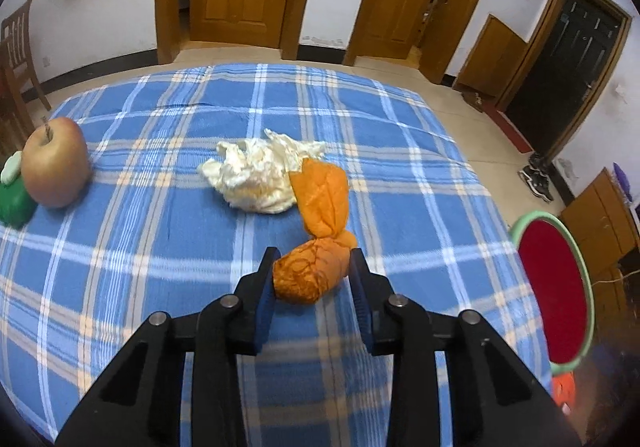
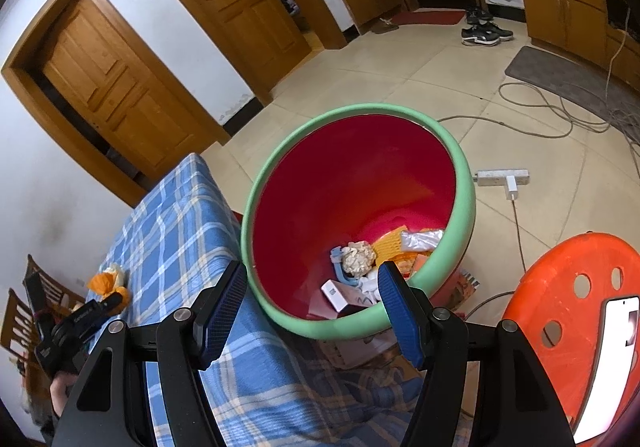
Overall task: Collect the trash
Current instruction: 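Close the left tool on the orange foam fruit net and lift it, then grasp the crumpled white foil with the right tool while the left tool holds the net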
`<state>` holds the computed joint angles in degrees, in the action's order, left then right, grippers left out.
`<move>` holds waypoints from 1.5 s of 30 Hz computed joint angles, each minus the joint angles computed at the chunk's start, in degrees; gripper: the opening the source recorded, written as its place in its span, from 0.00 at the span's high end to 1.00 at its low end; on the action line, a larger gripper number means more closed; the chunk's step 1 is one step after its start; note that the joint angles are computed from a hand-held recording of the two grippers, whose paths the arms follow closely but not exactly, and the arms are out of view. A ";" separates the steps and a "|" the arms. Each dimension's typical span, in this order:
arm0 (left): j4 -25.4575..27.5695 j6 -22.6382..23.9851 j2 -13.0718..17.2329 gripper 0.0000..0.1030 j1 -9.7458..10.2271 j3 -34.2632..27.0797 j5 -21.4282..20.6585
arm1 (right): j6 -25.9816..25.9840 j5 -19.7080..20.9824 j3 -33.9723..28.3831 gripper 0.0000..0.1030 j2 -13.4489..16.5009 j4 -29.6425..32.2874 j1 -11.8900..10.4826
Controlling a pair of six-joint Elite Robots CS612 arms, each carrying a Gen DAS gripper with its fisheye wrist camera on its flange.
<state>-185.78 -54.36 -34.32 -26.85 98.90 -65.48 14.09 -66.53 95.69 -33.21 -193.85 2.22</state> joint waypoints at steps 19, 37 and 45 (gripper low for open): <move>-1.69 -2.45 -6.44 0.67 -1.07 10.20 9.61 | -11.25 3.43 3.00 0.33 -5.61 -0.18 3.08; -2.03 -9.84 -5.74 0.67 1.64 13.41 12.95 | -17.55 7.46 -5.51 0.33 -3.42 4.10 11.09; -4.16 -9.61 -4.35 0.67 1.32 13.19 16.61 | -17.47 4.53 -13.91 0.33 2.81 9.43 15.23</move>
